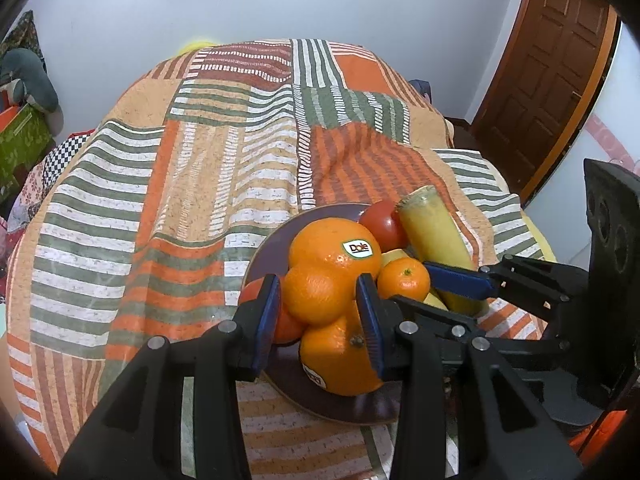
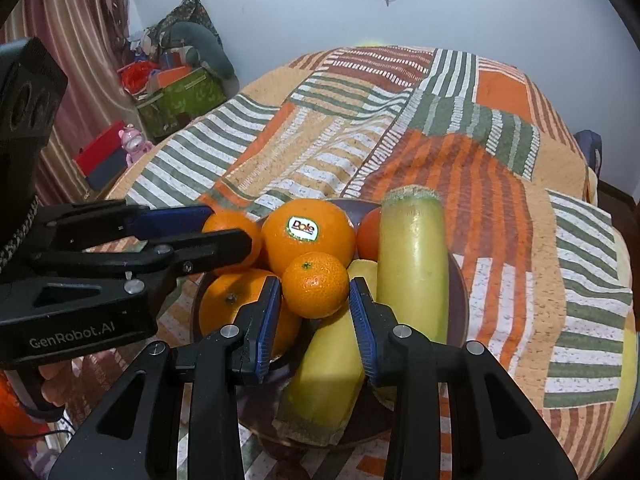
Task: Organize fruits
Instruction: 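Place the mandarin on the plate with the left tool while the right tool places its mandarin beside it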
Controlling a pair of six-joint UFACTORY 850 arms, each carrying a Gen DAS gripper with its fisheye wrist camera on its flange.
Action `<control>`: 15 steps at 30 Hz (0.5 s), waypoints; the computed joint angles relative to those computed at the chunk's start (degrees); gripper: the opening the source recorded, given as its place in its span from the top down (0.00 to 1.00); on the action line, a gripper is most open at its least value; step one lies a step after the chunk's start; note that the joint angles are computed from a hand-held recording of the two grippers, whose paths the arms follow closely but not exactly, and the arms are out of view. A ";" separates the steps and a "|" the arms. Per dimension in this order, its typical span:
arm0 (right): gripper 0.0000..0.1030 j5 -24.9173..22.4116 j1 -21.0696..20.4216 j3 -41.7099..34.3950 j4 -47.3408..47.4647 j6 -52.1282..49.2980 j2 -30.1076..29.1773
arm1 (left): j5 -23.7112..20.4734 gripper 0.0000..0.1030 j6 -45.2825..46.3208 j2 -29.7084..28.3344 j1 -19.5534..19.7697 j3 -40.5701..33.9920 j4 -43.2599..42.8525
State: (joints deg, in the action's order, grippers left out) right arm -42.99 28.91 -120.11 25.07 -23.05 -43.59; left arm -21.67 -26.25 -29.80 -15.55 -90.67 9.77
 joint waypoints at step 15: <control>0.60 -2.04 -0.28 -1.05 0.35 0.54 -0.39 | -0.40 0.58 -2.19 0.99 -0.81 0.99 3.10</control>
